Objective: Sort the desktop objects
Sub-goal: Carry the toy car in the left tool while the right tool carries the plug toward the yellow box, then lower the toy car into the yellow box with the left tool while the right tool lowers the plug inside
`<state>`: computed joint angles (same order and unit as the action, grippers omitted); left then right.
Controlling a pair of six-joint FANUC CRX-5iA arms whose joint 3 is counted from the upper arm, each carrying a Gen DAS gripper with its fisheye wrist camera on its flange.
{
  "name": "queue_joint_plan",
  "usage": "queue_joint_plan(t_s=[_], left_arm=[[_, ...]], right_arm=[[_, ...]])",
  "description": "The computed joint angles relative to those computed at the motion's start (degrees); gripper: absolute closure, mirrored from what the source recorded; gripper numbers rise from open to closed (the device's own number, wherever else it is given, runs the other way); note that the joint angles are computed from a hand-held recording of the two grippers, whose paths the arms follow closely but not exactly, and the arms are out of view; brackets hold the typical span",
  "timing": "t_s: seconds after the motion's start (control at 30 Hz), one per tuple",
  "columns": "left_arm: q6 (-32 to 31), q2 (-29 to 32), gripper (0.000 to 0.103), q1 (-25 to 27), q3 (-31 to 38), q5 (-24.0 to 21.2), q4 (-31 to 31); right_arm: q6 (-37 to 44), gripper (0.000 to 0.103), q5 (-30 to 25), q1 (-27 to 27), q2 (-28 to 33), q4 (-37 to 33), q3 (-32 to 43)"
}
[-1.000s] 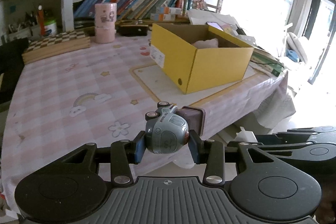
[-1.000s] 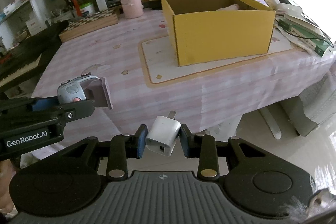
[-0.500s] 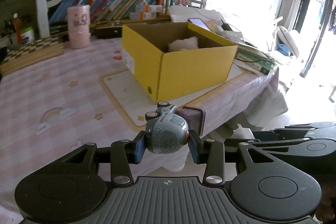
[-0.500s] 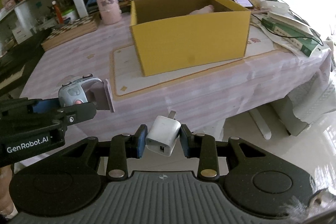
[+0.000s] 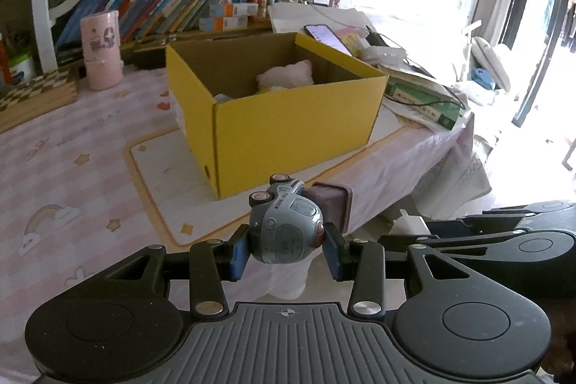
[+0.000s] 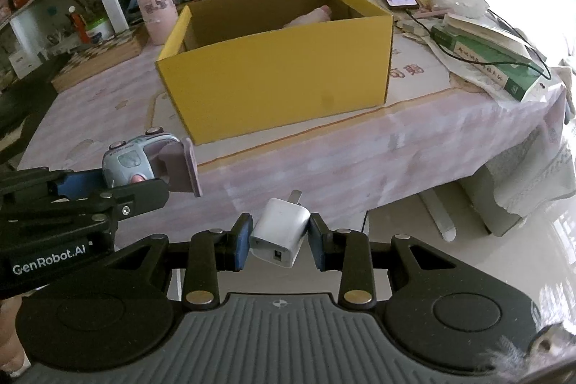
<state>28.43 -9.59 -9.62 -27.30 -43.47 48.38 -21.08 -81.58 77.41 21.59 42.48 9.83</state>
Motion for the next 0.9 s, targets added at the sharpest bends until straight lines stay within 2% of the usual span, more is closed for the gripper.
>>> queue_joint_plan(t_s=[0.43, 0.73, 0.9], left_arm=[[7.16, 2.0, 0.062, -7.07, 2.08, 7.65, -2.63], [11.86, 2.66, 0.062, -10.9, 4.1, 15.02, -3.56], [15.61, 4.33, 0.062, -12.58, 6.6, 19.39, -5.7]], right_arm=[[1.36, 0.072, 3.66, -2.0, -7.61, 2.06, -10.19], [2.15, 0.072, 5.38, -4.09, -13.21, 10.37, -16.86], [3.9, 0.072, 8.36, -6.6, -16.09, 14.97, -19.92]])
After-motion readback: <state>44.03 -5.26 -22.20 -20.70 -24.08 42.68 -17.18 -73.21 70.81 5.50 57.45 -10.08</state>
